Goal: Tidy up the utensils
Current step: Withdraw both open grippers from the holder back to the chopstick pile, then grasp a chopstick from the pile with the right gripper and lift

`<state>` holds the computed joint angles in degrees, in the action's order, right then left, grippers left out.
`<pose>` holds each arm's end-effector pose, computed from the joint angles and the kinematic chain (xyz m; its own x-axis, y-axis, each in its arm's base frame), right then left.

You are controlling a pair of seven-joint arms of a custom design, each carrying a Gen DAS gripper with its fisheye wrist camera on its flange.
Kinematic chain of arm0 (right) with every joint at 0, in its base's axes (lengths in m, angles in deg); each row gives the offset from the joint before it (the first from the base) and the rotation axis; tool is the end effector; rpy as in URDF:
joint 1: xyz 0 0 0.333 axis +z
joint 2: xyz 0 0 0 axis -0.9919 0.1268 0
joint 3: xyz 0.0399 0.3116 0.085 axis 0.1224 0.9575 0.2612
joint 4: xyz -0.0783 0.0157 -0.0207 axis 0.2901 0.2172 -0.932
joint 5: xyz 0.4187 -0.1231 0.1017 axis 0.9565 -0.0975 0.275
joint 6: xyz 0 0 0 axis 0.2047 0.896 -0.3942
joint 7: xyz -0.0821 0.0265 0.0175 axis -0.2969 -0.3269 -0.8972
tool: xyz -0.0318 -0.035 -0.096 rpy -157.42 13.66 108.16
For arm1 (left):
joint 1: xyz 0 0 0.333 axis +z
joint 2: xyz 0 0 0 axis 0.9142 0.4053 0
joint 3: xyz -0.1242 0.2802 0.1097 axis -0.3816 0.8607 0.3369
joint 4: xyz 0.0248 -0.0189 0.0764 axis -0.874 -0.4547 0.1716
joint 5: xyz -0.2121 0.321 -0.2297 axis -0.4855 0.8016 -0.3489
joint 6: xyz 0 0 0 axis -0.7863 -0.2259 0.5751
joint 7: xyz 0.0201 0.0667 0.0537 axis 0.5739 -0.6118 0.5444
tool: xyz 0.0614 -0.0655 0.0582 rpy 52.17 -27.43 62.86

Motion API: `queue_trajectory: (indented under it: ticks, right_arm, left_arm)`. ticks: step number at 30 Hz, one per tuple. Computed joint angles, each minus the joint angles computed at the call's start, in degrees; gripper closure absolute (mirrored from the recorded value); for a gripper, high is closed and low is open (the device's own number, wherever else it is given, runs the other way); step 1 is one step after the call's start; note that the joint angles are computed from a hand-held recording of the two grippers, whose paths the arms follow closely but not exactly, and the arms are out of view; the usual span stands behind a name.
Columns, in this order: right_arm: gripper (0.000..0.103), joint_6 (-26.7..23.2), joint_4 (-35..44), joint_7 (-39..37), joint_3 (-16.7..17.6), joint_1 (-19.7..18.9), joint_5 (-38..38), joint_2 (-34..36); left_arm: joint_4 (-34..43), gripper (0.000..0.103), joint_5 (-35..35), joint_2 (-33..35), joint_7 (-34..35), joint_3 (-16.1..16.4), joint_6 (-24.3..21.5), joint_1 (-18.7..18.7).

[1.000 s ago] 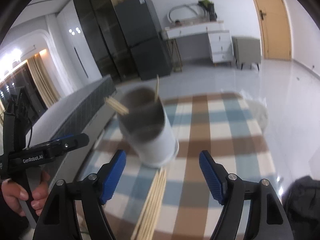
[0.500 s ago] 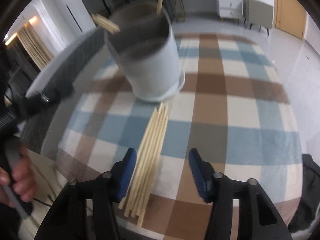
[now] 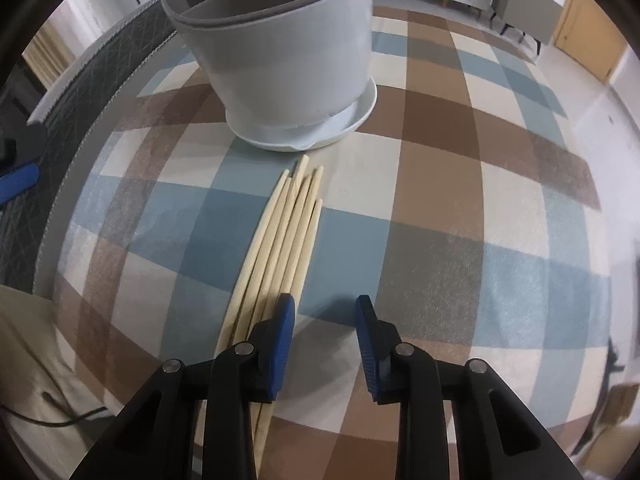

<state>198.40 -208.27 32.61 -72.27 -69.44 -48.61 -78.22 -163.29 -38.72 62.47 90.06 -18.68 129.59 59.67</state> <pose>0.5785 0.1655 0.4364 0.2205 -0.9740 -0.0513 -0.9320 -0.1949 -0.3056 0.5834 -0.1519 0.5110 0.0366 -0.9612 0.2734 -0.8746 -0.1631 -0.4566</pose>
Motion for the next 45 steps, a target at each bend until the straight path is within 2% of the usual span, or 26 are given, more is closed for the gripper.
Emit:
queue_trajectory:
  ticks: [8,10,21,23,24,25,27,32,35,37,42,45]
  right_arm:
    - [0.074,-3.5,3.6,4.4,0.8,0.6,-6.1,2.2]
    - [0.075,-5.8,5.3,5.4,1.1,1.0,-8.4,3.5]
    - [0.075,-4.9,9.2,9.2,0.8,2.1,-11.9,7.0]
    - [0.088,-3.4,9.1,8.3,0.8,2.0,-9.8,7.3]
    - [0.089,-2.5,8.8,7.8,0.9,2.0,-8.9,7.2]
    - [0.099,-1.8,8.4,7.6,0.9,2.1,-8.8,7.1]
    - [0.098,-0.6,7.6,6.4,0.8,1.9,-7.3,6.7]
    - [0.098,8.3,2.4,1.8,-0.2,0.1,3.2,2.4]
    - [0.098,15.7,-2.2,-5.6,-1.7,-0.2,15.6,-1.8]
    - [0.098,18.8,-3.7,-11.6,-3.1,0.4,24.1,-3.0]
    - [0.099,22.0,-5.9,-20.8,-5.5,1.7,38.6,-5.8]
    - [0.099,23.4,-7.5,-25.4,-6.5,3.1,45.1,-8.4]
  left_arm:
    - [0.5,0.019,-3.8,-0.1,1.3,0.7,-0.7,0.0]
    - [0.4,0.019,-5.1,-0.3,1.7,1.0,-0.4,0.2]
    - [0.9,0.019,-8.2,0.0,3.0,1.6,-0.2,0.8]
    - [1.1,0.019,-7.8,0.3,2.3,1.6,-0.4,1.2]
    - [1.1,0.019,-7.4,0.4,2.0,1.5,-0.4,1.3]
    - [1.1,0.019,-6.9,0.5,1.6,1.5,-0.3,1.5]
    - [1.0,0.019,-5.3,0.8,0.8,1.2,-0.1,1.8]
    - [0.7,0.019,-5.8,1.6,3.9,0.9,-0.2,0.9]
    - [1.0,0.019,-8.5,2.4,8.9,0.6,-1.7,-0.2]
    - [1.2,0.019,-9.5,3.1,11.6,0.1,-3.0,-0.8]
    - [1.5,0.019,-9.5,4.6,14.3,-1.1,-5.9,-1.9]
    - [1.3,0.019,-6.6,4.9,13.1,-1.8,-6.0,-2.3]
